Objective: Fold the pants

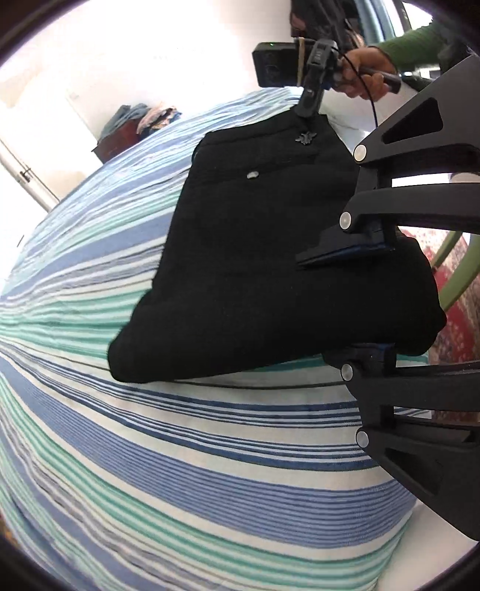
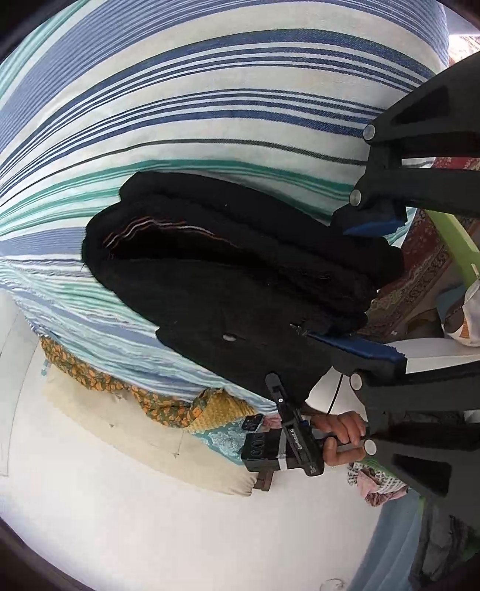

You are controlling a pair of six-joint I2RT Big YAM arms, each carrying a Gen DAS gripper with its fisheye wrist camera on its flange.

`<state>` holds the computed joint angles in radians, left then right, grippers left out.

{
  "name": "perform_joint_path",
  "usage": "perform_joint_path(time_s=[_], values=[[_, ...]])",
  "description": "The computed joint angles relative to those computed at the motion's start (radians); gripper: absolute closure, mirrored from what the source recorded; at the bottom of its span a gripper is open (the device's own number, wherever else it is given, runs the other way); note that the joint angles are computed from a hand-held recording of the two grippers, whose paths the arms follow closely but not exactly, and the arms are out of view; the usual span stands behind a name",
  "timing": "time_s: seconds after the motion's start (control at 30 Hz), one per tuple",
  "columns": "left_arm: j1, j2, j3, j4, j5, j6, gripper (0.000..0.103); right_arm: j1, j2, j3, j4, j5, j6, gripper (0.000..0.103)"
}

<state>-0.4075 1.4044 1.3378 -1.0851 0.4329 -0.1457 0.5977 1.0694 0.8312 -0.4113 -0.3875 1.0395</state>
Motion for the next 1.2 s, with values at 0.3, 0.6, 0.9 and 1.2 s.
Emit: perform_joint_path(time_s=[0.3,0.6,0.9,1.2], values=[[-0.022,0.085,0.232,0.002,-0.034,0.019,0.075,-0.087,0.049,0.134,0.023,-0.052,-0.094,0.061],[-0.043,0.208,0.391,0.140,-0.091,0.001,0.075,-0.215,0.157,0.364,-0.104,-0.049,-0.316,0.062],[-0.096,0.441,0.377,0.053,-0.360,0.004,0.041,-0.304,0.339,0.401,-0.316,0.079,-0.365,0.054],[-0.084,0.171,0.122,0.185,-0.482,0.032,0.010,-0.277,0.263,0.354,-0.423,0.188,-0.390,0.034]])
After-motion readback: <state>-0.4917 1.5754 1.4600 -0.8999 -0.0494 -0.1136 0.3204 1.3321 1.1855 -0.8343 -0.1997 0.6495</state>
